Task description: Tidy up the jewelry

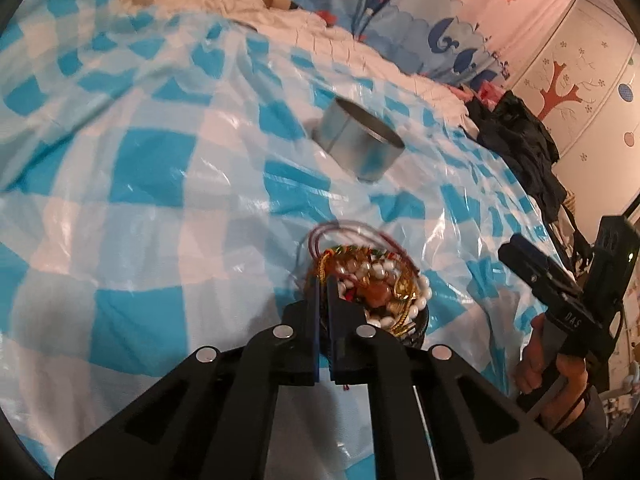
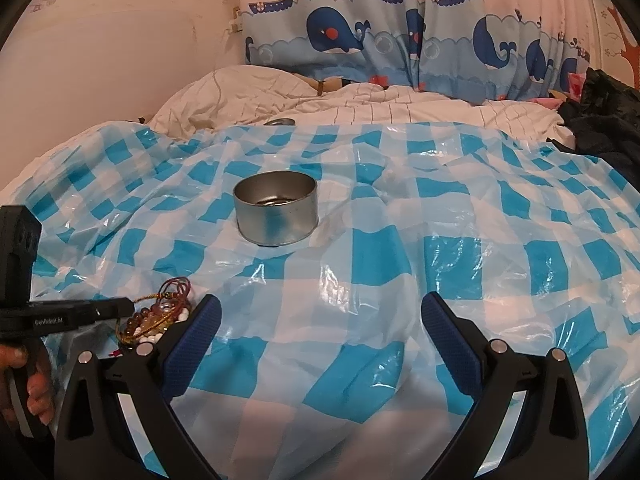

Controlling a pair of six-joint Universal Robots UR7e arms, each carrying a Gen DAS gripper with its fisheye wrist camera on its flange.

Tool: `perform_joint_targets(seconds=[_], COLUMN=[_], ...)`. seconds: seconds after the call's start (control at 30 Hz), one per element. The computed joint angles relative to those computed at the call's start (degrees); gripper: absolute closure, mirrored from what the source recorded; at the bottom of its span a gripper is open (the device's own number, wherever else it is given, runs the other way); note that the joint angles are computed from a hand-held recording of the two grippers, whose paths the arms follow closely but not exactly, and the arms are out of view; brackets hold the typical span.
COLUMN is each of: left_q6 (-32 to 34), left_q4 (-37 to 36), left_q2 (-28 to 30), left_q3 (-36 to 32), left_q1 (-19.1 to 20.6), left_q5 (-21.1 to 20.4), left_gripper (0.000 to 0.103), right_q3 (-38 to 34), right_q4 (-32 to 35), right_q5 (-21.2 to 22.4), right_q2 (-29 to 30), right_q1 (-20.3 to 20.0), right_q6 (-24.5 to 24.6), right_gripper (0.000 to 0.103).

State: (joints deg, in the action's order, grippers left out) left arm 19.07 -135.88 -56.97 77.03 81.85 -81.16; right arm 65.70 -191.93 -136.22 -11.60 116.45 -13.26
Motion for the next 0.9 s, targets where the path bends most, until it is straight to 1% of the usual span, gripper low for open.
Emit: perform_joint_targets(seconds=[0.07,0.17,0.23,0.27,0.3,0.37,0.4,0.43,0.47,0.53,0.57,0.6,0.67,0.73,0.8,0.87,0.9], left_q6=[0.0,-0.1,0.1,0.2,0.3,0.6,0.8,1.1,1.5,1.8,1.6,1.6,1.6,1.7,2.2,3.0,3.5], left_q4=[-1.5,-3.6,-4.9,-5.0,-5.3,-6.1,-6.2,-6.2,-6.4,-6.3,-5.8,-5.7,-5.4,-5.3,-5.7,-6.5,-7.1], left_q2=[-0.6,-1.3,-1.7,-1.8,-1.9,-2.1,-2.1,-2.1,-2.3,-2.3,-2.2,-2.1,-1.9,-1.7,-1.6,-1.6,-1.6], left_q3=[0.1,0.2,0.3,0.1,0.1,0.5,0.6,0.6,0.8,1.0,0.7,0.7,0.5,0.6,0.9,1.6,2.0], left_q1=[0.0,0.3,0.4,0.4,0.3,0.1,0.0,-0.1,-0.1,-0.1,0.0,0.1,0.0,-0.1,-0.4,-0.7,-1.0], left_q5=[-0.5,-1.1,-1.7,-1.5,-1.0,0.8,1.7,2.5,3.2,4.2,4.3,4.4,5.1,6.0,7.3,8.5,9.2], left_gripper=[0.1,0.1,0.1,0.1,0.1,0.1,0.1,0.1,0.1,0.1,0.1,0.1,0.1,0.1,0.1,0.1,0.1], right_q3=[0.2,-0.1,-0.1,-0.3,-0.7,-3.8,-5.5,-7.3,-9.0,-13.2,-14.8,-15.7,-17.3,-17.6,-17.2,-16.7,-16.2], right_q4=[-0.1,1.8,5.0,6.7,8.2,13.0,15.4,18.2,21.3,28.3,31.3,32.8,34.8,35.7,34.8,32.3,31.0], right_q5=[1.1,3.9,8.2,11.5,13.8,16.4,16.8,17.7,18.7,21.1,22.6,23.4,23.7,24.0,24.7,24.3,24.0], right_q2=[-0.1,-0.1,-0.6,-0.9,-0.9,0.2,0.9,1.6,2.2,3.8,4.4,4.7,5.6,5.9,6.0,6.0,5.9], right_q1=[0.0,-0.1,-0.5,-0.8,-1.0,-1.1,-1.2,-1.4,-1.7,-2.6,-3.1,-3.5,-3.8,-3.8,-3.9,-3.7,-3.6], right_q6=[-0.5,-1.1,-0.4,0.1,0.4,-0.1,-0.4,-0.5,-0.2,1.6,2.7,3.3,3.7,3.5,2.7,1.8,1.4], right_gripper=[0.007,0.007,0.007,0.007,0.007,0.011,0.017,0.026,0.031,0.048,0.052,0.056,0.061,0.071,0.078,0.088,0.094])
